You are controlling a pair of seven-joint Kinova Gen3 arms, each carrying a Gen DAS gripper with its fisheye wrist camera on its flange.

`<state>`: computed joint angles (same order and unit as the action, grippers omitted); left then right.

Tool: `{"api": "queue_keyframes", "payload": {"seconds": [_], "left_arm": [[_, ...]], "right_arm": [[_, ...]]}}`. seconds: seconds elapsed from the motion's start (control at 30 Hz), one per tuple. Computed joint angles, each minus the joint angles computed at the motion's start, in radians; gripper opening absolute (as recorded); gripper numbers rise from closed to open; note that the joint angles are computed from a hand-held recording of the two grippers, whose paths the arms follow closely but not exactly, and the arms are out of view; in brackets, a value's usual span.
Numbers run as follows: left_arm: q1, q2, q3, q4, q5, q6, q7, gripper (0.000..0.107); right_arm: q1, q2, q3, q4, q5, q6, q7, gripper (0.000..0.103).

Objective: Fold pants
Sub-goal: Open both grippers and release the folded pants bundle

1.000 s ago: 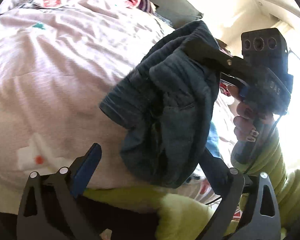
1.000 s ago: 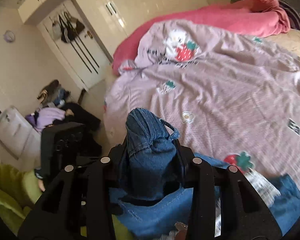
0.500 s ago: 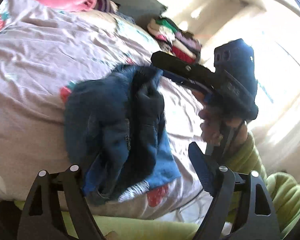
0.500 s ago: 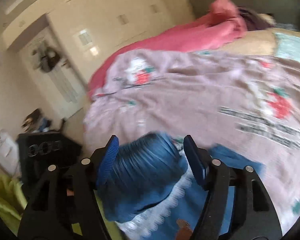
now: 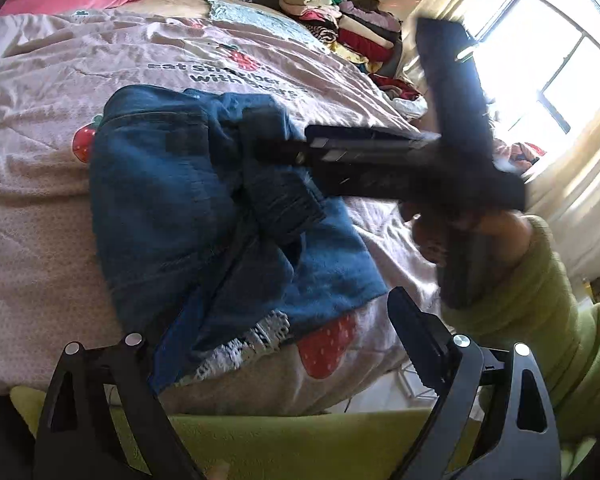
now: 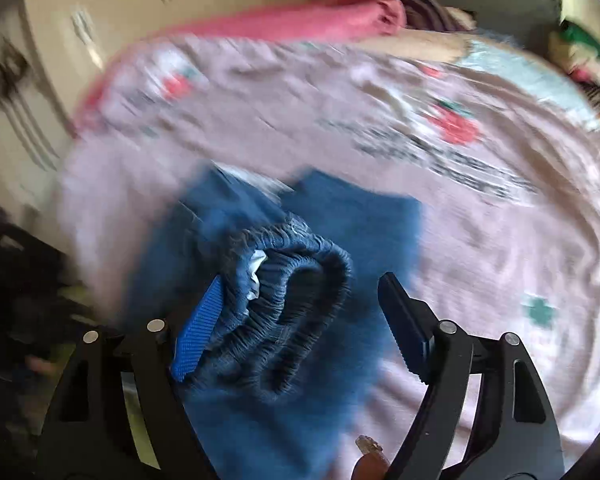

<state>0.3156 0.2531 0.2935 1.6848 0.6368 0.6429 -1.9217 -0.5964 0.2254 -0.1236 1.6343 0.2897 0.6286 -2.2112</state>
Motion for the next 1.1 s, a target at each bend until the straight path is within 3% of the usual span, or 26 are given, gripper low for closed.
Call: {"api": "queue_keyframes", "payload": {"seconds": [0.07, 0.2, 0.27, 0.37, 0.47, 0.63, 0.87, 1.1], "left_arm": [[0.002, -0.02, -0.004, 0.016, -0.003, -0.012, 0.002, 0.091], [0.047, -0.098, -0.036, 0.05, -0.104, -0.079, 0.083, 0.091], [0.053, -0.137, -0.05, 0.066, -0.147, -0.101, 0.123, 0.098], [0.06, -0.172, -0.065, 0.077, -0.21, -0.118, 0.188, 0.098], [0.058, -0.178, -0.074, 0.072, -0.252, -0.118, 0.239, 0.098], [0.058, -0.191, -0.082, 0.071, -0.328, -0.107, 0.318, 0.098], [0.071, -0.169, -0.089, 0.035, -0.455, -0.086, 0.435, 0.099], [0.076, -0.145, -0.092, 0.005, -0.51, -0.059, 0.491, 0.099]], "right_arm": [[0.063, -0.019, -0.031, 0.05, -0.081, -0.071, 0.017, 0.072], [0.084, -0.091, -0.025, 0.135, -0.154, -0.189, 0.073, 0.072], [0.124, -0.134, -0.058, 0.176, -0.167, -0.24, 0.067, 0.074], [0.143, -0.176, -0.094, 0.204, -0.078, -0.267, -0.028, 0.078], [0.068, -0.207, -0.048, 0.221, 0.044, -0.258, -0.138, 0.081], [0.069, -0.251, -0.113, 0.249, 0.231, -0.234, -0.274, 0.084], [0.075, -0.299, -0.184, 0.289, 0.242, -0.251, -0.207, 0.087], [0.035, -0.258, -0.232, 0.269, 0.299, -0.196, -0.198, 0.087]]}}
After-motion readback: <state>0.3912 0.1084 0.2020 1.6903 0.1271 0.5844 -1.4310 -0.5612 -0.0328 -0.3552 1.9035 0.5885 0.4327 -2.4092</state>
